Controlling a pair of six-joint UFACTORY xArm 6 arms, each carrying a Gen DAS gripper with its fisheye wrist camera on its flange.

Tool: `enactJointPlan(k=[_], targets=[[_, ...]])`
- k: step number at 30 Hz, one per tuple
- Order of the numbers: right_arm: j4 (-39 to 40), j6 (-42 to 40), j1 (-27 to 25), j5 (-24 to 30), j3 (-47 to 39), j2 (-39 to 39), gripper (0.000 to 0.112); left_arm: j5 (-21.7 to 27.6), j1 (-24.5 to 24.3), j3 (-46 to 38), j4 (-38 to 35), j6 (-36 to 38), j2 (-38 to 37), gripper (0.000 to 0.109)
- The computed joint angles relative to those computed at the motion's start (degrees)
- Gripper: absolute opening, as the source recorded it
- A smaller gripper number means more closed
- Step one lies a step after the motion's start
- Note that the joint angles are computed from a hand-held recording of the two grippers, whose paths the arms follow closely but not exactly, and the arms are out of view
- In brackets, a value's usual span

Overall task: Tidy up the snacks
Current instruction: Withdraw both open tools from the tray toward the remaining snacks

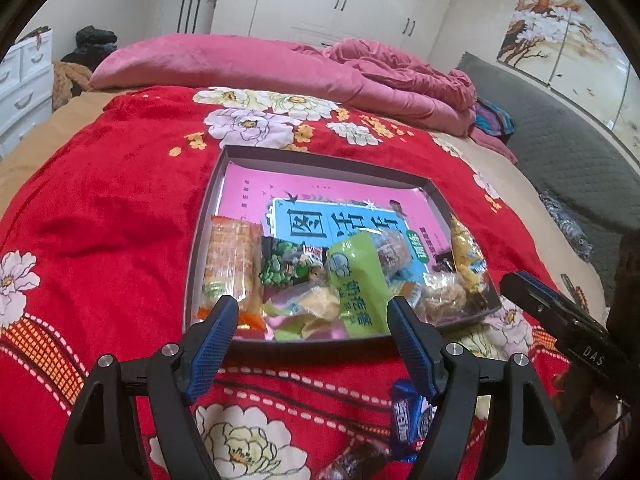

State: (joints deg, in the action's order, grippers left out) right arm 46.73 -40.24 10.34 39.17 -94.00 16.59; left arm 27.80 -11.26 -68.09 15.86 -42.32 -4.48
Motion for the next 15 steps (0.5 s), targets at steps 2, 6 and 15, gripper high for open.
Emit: enactJointPlan(k=[2,6,15], targets=[[-0.15,-0.26,0.08,0.76,0.73,-0.64,0.073,0.41,-0.25,0.88,-1.51,1.67,-0.92,0.078],[-0.46,-0.72,0.18,2.83,2.90,-2.37,0.073,1.97,-0.87,2.60,-5.23,5.78,-2.80,0.078],[-2.86,-2.52,0.75,4.88,9.47,-7.46,0.073,7.31,-3.11,5.78,-12.39,14.45,-6.24,0.078]])
